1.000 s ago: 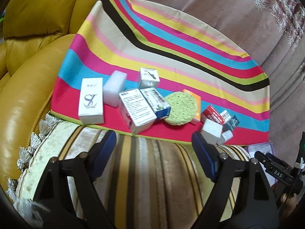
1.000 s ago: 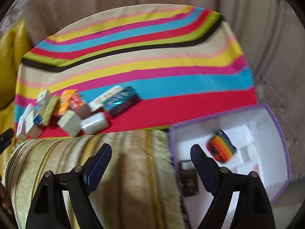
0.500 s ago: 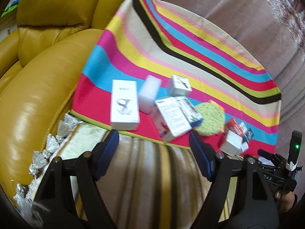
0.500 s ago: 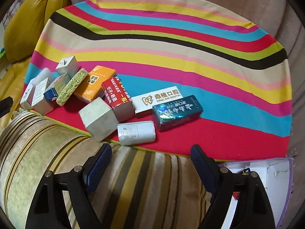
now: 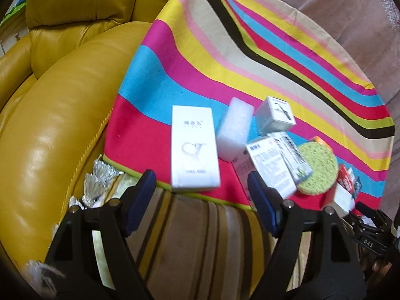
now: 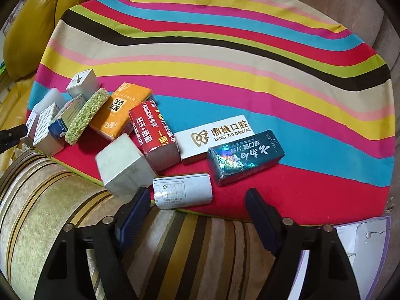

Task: Organize objects
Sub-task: 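Grasp the white SL box with the left gripper while the right gripper grasps a white tube box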

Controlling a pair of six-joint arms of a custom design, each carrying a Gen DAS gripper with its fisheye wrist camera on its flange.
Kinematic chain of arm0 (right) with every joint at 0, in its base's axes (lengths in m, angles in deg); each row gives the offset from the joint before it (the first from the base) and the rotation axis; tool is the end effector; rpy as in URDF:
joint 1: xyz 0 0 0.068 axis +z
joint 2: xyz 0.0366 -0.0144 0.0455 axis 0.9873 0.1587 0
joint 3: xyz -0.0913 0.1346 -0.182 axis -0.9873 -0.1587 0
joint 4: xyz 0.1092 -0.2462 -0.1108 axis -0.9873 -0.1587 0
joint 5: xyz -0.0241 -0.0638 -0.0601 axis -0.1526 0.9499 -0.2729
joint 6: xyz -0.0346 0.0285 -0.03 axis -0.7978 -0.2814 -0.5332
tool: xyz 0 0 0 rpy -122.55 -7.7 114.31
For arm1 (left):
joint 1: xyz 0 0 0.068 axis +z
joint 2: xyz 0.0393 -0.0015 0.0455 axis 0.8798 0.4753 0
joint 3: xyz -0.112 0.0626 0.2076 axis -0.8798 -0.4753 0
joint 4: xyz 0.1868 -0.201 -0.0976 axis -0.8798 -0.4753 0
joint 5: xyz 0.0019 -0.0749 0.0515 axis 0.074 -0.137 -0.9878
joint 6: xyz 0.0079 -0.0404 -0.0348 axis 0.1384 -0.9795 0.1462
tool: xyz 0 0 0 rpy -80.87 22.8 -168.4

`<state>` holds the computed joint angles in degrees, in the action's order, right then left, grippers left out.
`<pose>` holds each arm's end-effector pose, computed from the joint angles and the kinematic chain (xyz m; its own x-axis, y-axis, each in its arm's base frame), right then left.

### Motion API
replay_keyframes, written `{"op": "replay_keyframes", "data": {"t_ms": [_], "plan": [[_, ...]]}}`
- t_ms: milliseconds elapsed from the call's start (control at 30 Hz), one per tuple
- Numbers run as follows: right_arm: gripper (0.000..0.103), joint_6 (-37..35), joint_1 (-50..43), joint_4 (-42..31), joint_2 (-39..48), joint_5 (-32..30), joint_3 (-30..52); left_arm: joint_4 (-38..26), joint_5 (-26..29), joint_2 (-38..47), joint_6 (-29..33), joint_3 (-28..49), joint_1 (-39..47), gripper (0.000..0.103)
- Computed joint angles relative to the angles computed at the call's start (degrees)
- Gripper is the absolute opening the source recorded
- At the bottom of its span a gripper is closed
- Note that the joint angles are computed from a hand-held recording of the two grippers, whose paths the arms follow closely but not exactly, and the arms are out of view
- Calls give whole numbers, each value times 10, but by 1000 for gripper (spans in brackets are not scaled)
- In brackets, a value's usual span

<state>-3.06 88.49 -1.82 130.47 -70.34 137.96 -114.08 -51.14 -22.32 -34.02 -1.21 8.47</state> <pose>0.2859 0.0468 0.1669 -0.6791 -0.5949 -0.4301 -0.6604 0.7509 0.0042 0.0955 -0.0969 0.1651 -0.4890 -0.7336 -0.4719 -0.7373 0.6367 -0.2258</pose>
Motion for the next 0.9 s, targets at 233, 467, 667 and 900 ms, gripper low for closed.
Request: {"op": "replay_keyframes", "data": {"t_ms": [233,467,667,900], "plan": [[68,1,4,-6,25,-7,15,42,35,-20,108,-27,93,78],[47,5,9,-7,46,-5,23,64,56,-20,155,-40,140,66],[47,2,9,-3,36,-10,13,54,60,-30,151,-44,138,46],[47,4,3,5,-5,-14,-11,-28,10,-19,25,-15,50,46]]}}
